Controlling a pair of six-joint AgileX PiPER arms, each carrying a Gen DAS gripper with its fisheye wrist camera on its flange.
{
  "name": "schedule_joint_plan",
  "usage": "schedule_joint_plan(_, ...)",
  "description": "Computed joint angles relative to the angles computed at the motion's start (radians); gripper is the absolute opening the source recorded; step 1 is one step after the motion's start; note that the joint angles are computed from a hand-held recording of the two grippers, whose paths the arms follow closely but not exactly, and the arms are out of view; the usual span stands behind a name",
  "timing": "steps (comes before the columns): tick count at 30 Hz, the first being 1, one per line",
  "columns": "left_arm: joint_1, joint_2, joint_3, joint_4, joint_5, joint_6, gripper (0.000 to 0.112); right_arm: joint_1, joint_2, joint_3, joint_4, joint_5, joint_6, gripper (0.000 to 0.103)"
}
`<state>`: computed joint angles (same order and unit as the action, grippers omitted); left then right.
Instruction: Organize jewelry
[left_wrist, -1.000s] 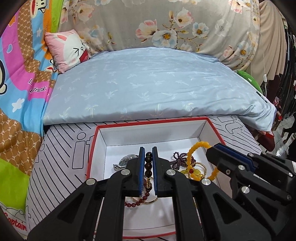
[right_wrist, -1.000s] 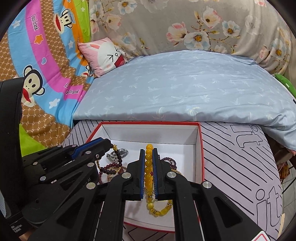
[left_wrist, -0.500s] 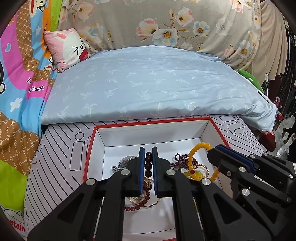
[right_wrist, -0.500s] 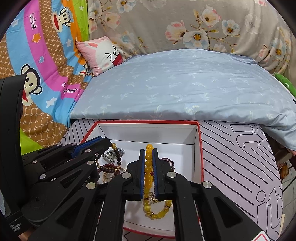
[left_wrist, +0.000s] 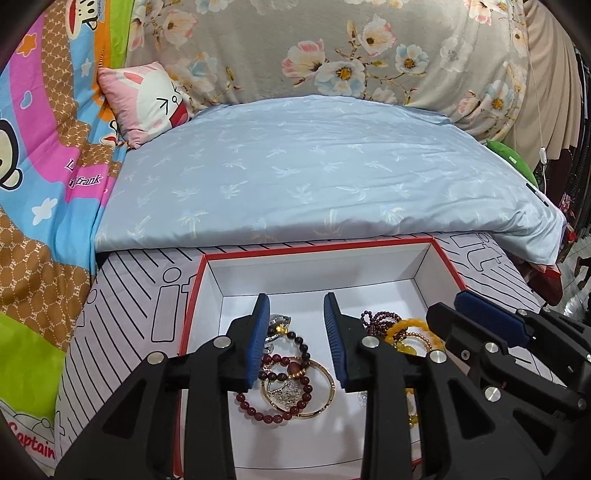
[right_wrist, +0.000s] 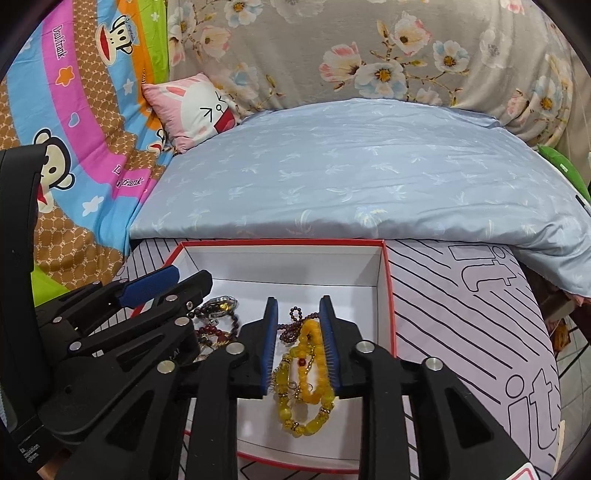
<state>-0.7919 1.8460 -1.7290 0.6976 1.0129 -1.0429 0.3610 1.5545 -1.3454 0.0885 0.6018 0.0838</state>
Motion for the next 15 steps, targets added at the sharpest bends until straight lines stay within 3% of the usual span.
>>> schedule_joint_plan(7,-0.017,-0.011,0.007,0.006,0.016,-0.012,0.029,0.015,-0.026,0.016,-0.062,0.004,0.053,0.028)
schedule_joint_plan(13,-0.042,-0.033,0.019,0.02,0.044,-0.036,0.031,0.019,-0.063,0.04,-0.105,0.012,0.108,0.041)
schedule_joint_plan(15,-0.053,-0.04,0.022,0.033,0.062,-0.048,0.036,0.023,-0.081,0.052,-0.127,0.015,0.132,0.043)
